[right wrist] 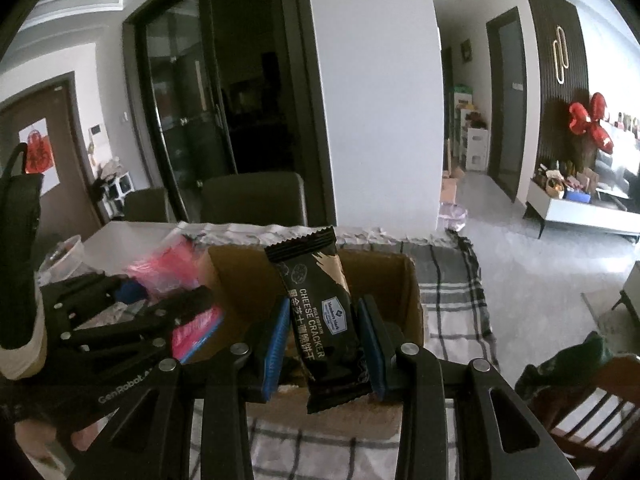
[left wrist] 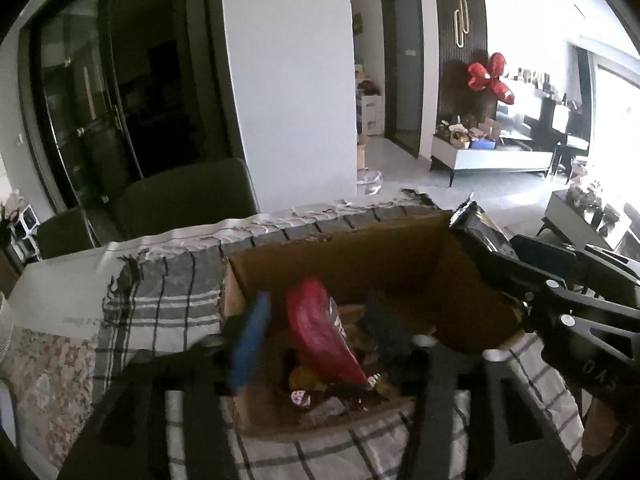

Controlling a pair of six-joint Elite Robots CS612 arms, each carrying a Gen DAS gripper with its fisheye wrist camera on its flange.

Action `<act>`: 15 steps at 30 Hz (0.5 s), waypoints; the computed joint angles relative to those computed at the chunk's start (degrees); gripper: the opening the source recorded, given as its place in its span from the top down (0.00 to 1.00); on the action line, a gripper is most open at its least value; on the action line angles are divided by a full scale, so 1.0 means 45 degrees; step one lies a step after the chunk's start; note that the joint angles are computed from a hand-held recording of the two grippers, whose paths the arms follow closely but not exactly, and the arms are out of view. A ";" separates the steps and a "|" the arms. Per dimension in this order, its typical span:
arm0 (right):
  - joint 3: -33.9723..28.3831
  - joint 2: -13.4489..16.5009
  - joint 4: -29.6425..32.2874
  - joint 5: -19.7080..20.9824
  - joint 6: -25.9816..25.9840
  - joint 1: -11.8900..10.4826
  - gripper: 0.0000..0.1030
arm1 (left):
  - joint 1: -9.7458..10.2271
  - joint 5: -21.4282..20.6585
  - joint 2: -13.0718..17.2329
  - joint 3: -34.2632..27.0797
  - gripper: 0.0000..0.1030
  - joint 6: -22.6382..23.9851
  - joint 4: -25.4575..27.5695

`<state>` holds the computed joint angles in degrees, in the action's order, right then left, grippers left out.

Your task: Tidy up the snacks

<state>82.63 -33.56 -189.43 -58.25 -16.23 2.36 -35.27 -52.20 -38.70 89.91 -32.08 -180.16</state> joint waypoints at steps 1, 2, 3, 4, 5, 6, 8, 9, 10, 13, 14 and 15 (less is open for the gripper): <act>-0.0115 0.0065 0.0107 -0.0078 0.0066 0.0001 0.65 | -0.0005 0.0103 0.0016 -0.0016 0.35 -0.0029 0.0017; -0.0171 0.0097 0.0175 -0.0114 0.0096 -0.0008 0.65 | -0.0038 0.0305 0.0019 -0.0010 0.33 -0.0065 0.0079; -0.0223 0.0116 0.0290 -0.0126 0.0082 -0.0008 0.64 | -0.0064 0.0482 0.0001 0.0000 0.28 -0.0124 0.0205; -0.0286 0.0124 0.0496 -0.0134 0.0067 -0.0010 0.55 | -0.0089 0.0703 -0.0025 0.0041 0.26 -0.0234 0.0318; -0.0329 0.0125 0.0591 -0.0187 0.0159 0.0020 0.48 | -0.0160 0.0996 -0.0067 0.0139 0.21 -0.0394 0.0320; -0.0282 0.0111 0.0474 -0.0219 0.0254 0.0016 0.40 | -0.0203 0.1198 -0.0101 0.0227 0.18 -0.0487 0.0283; -0.0058 0.0032 0.0119 -0.0455 0.0321 0.0017 0.40 | -0.0360 0.1786 -0.0240 0.0490 0.16 -0.0845 0.0430; 0.0032 -0.0010 0.0085 -0.0544 0.0288 0.0016 0.39 | -0.0409 0.1998 -0.0290 0.0609 0.14 -0.0941 0.0400; 0.0185 -0.0085 0.0006 -0.0605 0.0285 0.0009 0.39 | -0.0495 0.2248 -0.0358 0.0763 0.11 -0.1089 0.0380; 0.0855 -0.0359 -0.0663 -0.0736 0.0293 -0.0035 0.30 | -0.0795 0.2941 -0.0574 0.1277 0.07 -0.1427 0.0222; 0.1154 -0.0460 -0.1068 -0.0786 0.0361 -0.0067 0.29 | -0.0939 0.3227 -0.0670 0.1490 0.06 -0.1561 0.0152; 0.1474 -0.0569 -0.1473 -0.0809 0.0423 -0.0109 0.28 | -0.1092 0.3507 -0.0768 0.1706 0.04 -0.1661 0.0080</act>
